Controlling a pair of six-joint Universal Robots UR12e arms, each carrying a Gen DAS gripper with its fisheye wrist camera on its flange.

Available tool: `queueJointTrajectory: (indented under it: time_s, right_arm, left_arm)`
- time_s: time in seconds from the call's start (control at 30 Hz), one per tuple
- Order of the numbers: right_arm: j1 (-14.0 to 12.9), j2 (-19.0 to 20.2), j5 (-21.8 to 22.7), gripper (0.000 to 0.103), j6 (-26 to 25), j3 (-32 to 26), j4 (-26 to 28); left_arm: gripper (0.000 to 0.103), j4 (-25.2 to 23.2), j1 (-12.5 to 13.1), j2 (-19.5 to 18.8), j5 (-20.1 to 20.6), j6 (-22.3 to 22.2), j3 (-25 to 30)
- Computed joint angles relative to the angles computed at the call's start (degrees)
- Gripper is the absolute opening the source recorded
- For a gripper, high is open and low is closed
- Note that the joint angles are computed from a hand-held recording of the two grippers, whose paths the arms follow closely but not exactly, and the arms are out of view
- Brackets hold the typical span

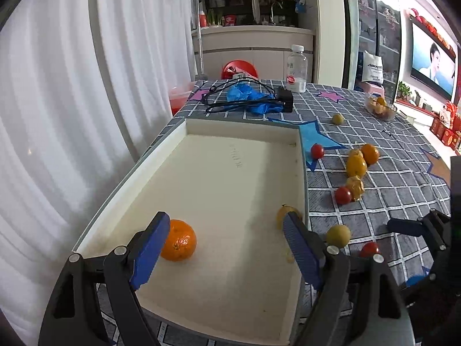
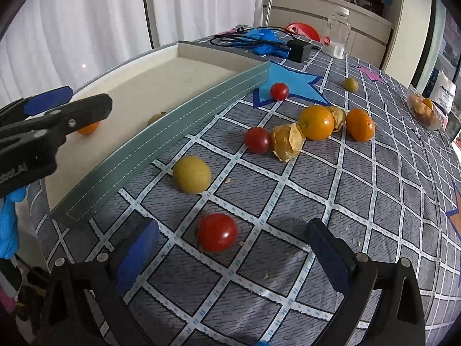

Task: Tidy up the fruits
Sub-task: 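Grasp a red tomato with the right tool while the left tool grasps a yellow lemon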

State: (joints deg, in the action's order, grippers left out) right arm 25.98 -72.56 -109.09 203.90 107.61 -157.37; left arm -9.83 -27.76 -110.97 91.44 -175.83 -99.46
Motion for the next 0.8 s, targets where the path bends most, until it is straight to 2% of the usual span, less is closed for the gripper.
queueJointTrajectory:
  time_s: [0.13,0.2,0.27,0.3,0.37,0.47,0.67,0.8]
  right_arm:
    - [0.51,0.26,-1.42,0.100,1.55,-0.01,-0.81]
    - [0.78,0.28,-1.82,0.086,0.68,0.37,-2.61]
    - [0.89,0.22,-2.08,0.061,0.31,0.68,-3.91]
    - [0.88,0.13,-2.17,0.054,0.24,0.87,-4.46]
    - [0.71,-0.13,-1.84,0.024,0.19,1.38,-5.62]
    - [0.07,-1.00,-0.63,0.024,1.38,3.12,-8.34]
    - [-1.60,-4.45,-3.12,0.024,6.75,8.40,-12.81]
    - [-2.84,-6.53,-3.91,0.024,10.38,11.66,-14.26]
  left_arm:
    - [0.084,0.36,0.09,0.53,-1.84,0.47,-0.52]
    - [0.084,0.36,-0.01,0.74,-2.49,1.34,-0.74]
    - [0.084,0.64,-0.12,0.88,-3.16,2.06,-0.88]
    - [0.083,0.85,-0.27,0.97,-3.51,2.47,-0.94]
    - [0.083,0.98,-0.48,1.07,-4.10,3.01,-0.98]
    - [0.083,1.00,-1.01,1.18,-5.16,3.93,-1.05]
    - [0.083,-0.54,-3.05,1.00,-7.61,7.29,-0.93]
    - [0.084,-1.61,-4.93,0.07,-7.23,8.84,-0.63]
